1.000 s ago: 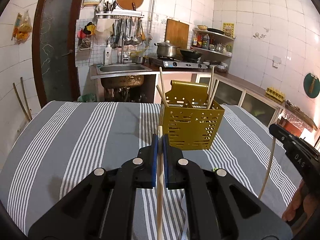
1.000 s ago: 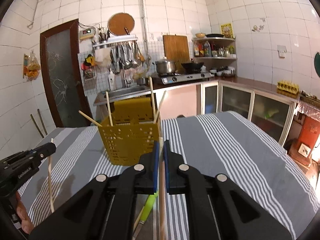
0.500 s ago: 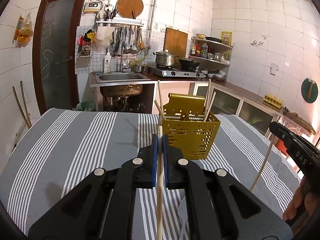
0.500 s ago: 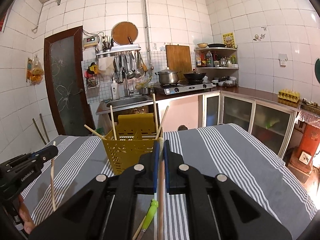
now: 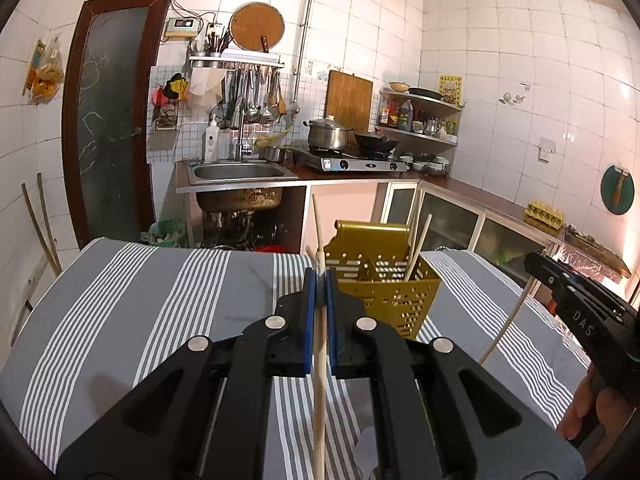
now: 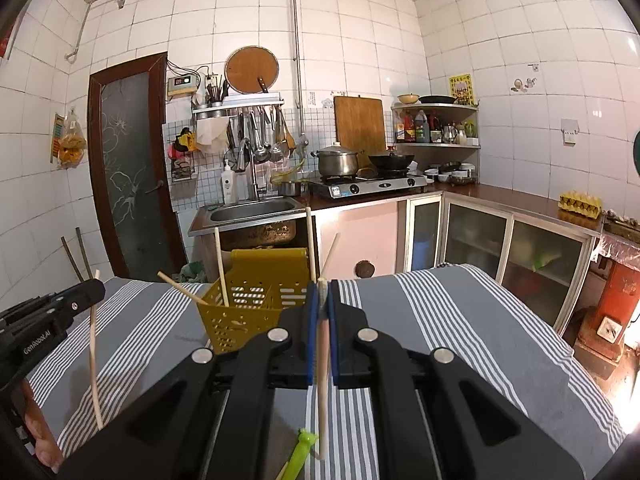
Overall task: Organize utensils
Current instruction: 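Carry both held chopsticks up over the olive-yellow basket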
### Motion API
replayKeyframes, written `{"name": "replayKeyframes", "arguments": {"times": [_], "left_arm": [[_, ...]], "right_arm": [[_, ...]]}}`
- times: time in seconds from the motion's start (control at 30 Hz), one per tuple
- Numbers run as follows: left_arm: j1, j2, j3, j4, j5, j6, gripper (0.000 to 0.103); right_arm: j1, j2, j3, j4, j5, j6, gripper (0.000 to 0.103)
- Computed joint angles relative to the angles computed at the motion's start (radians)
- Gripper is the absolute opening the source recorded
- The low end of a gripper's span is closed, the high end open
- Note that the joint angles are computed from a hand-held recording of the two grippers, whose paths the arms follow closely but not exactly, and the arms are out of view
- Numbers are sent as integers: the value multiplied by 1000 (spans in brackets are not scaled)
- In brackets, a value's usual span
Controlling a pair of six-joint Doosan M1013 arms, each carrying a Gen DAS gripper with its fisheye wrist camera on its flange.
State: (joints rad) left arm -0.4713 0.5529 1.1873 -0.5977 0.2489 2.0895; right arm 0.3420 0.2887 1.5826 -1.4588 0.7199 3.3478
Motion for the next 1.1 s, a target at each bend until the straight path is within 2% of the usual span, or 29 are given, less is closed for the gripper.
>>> {"name": "replayKeyframes", "arguments": {"times": [0.33, 0.57, 0.7, 0.9, 0.97, 1.1], "left_arm": [[-6, 39, -76, -23, 26, 24, 4], [0, 74, -161, -118, 56, 99, 4], [2, 98, -231, -233, 62, 205, 4], [-4, 137, -326, -290, 42, 252, 4], [-4, 153, -362, -342, 41, 289, 4], [0, 188, -427, -524, 39, 414, 4]], "right_arm": [[-19, 27, -46, 26, -16, -41, 5], [-33, 41, -85, 5, -22, -27, 5], [-46, 51, -133, -19, -34, -1, 5], [-59, 81, -219, -76, -36, 2, 5], [-59, 89, -246, -114, -23, 10, 5], [-62, 108, -302, -137, -12, -12, 5]]}}
